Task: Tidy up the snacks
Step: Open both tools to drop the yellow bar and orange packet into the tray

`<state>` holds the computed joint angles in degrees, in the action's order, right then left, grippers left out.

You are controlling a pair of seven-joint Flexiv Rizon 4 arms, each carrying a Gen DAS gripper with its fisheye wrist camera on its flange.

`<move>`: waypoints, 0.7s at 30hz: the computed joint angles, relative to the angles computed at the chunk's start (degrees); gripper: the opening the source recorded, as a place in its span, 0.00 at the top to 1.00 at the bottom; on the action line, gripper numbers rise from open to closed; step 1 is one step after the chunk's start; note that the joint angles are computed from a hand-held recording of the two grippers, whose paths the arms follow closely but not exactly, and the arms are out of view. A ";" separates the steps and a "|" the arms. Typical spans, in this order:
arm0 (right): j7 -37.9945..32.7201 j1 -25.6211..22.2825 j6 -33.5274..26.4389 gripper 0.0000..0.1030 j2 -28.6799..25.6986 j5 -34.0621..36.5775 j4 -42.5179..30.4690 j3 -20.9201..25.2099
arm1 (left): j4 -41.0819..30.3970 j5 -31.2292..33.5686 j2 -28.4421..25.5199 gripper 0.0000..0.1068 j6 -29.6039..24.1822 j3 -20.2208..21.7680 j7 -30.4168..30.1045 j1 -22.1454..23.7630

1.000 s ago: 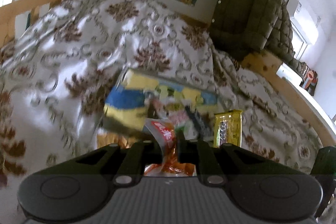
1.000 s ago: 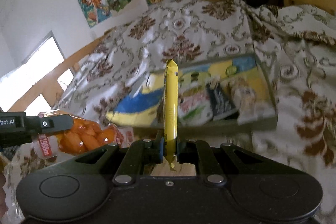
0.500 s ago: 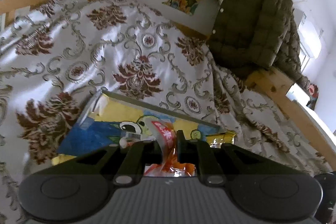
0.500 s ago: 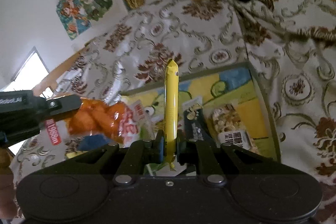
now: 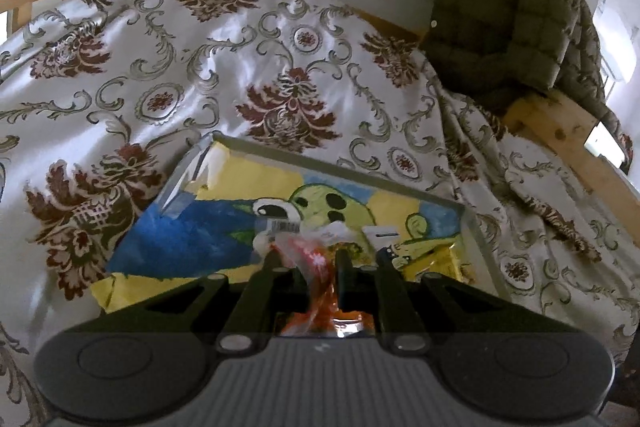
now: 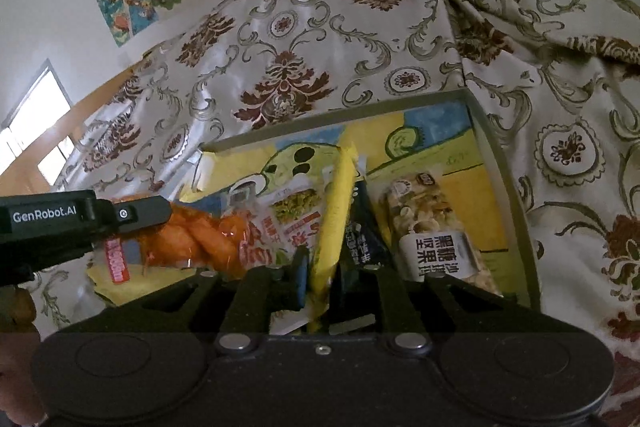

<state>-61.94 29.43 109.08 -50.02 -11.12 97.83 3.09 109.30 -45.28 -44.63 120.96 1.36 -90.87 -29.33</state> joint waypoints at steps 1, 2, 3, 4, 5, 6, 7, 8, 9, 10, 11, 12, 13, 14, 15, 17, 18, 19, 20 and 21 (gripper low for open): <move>-0.16 0.33 0.06 0.82 0.06 0.09 0.09 -0.38 | -0.03 -0.81 0.07 0.88 -0.59 0.51 0.55 -0.54; -0.32 0.83 0.15 0.81 0.17 0.33 0.24 -0.90 | -0.20 -2.00 0.07 0.88 -1.17 1.24 1.24 -1.41; -0.49 1.19 0.16 0.81 0.30 0.52 0.39 -1.29 | -0.35 -3.34 0.05 0.85 -1.62 2.11 2.07 -2.42; -0.62 1.62 0.10 0.80 0.46 0.79 0.54 -1.76 | -0.49 -4.67 -0.04 0.82 -1.85 2.90 2.87 -3.39; -0.74 1.96 0.01 0.78 0.60 1.03 0.67 -2.13 | -0.59 -5.75 -0.08 0.82 -2.03 3.39 3.56 -4.04; -0.86 2.50 0.08 0.76 0.73 1.44 0.81 -2.71 | -0.60 -6.62 -0.05 0.81 -2.15 3.64 4.14 -4.49; -0.99 3.24 0.17 0.74 0.91 1.99 1.02 -3.49 | -0.63 -7.76 0.00 0.79 -2.49 4.05 5.01 -5.12; -1.19 3.78 0.33 0.69 1.06 2.42 1.23 -4.07 | -0.80 -9.45 -0.04 0.76 -2.96 4.78 6.22 -6.14; -1.41 4.64 0.56 0.63 1.25 3.09 1.48 -4.99 | -1.12 -11.40 -0.21 0.71 -3.42 5.65 7.67 -7.31; -1.65 5.64 0.76 0.61 1.42 3.87 1.71 -6.06 | -1.57 -13.94 -0.49 0.64 -3.80 6.74 9.43 -8.85; -1.94 6.20 0.90 0.58 1.59 4.38 1.90 -6.67 | -2.04 -16.49 -0.81 0.62 -3.95 7.61 11.31 -10.22; -2.23 6.59 0.95 0.55 1.79 4.79 2.06 -7.08 | -2.50 -18.83 -1.06 0.56 -4.01 8.06 13.30 -11.17; -2.49 6.96 1.02 0.53 1.97 5.21 2.21 -7.48 | -2.94 -21.25 -1.25 0.51 -4.05 8.45 15.32 -12.09; -2.76 7.51 1.22 0.50 2.15 5.79 2.43 -8.06 | -3.45 -23.90 -1.44 0.49 -4.07 8.75 17.36 -12.99; -3.05 8.03 1.43 0.46 2.34 6.35 2.63 -8.61 | -3.74 -25.58 -1.45 0.45 -3.93 8.57 18.79 -13.27; -3.57 8.95 1.89 0.39 2.73 7.55 3.02 -9.57 | -4.54 -30.20 -1.60 0.37 -3.17 8.41 22.61 -14.42; -3.88 9.33 2.49 0.35 2.94 8.20 3.27 -9.95 | -5.12 -32.73 -1.77 0.31 -2.42 8.20 24.86 -14.96; -4.20 9.61 2.90 0.32 3.14 8.79 3.46 -10.21 | -5.52 -34.58 -1.87 0.25 -1.32 7.79 26.65 -15.27; -4.56 9.84 3.43 0.29 3.42 9.36 3.73 -10.37 | -5.52 -35.17 -1.80 0.23 -0.12 7.33 27.66 -15.30; -4.93 9.89 3.86 0.26 3.71 9.80 3.99 -10.33 | -5.83 -36.32 -1.80 0.18 1.16 6.82 29.40 -15.45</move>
<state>-66.88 39.32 112.94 -46.31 -1.32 101.82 -7.24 103.46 -81.59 -46.43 122.12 8.18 -61.47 -44.77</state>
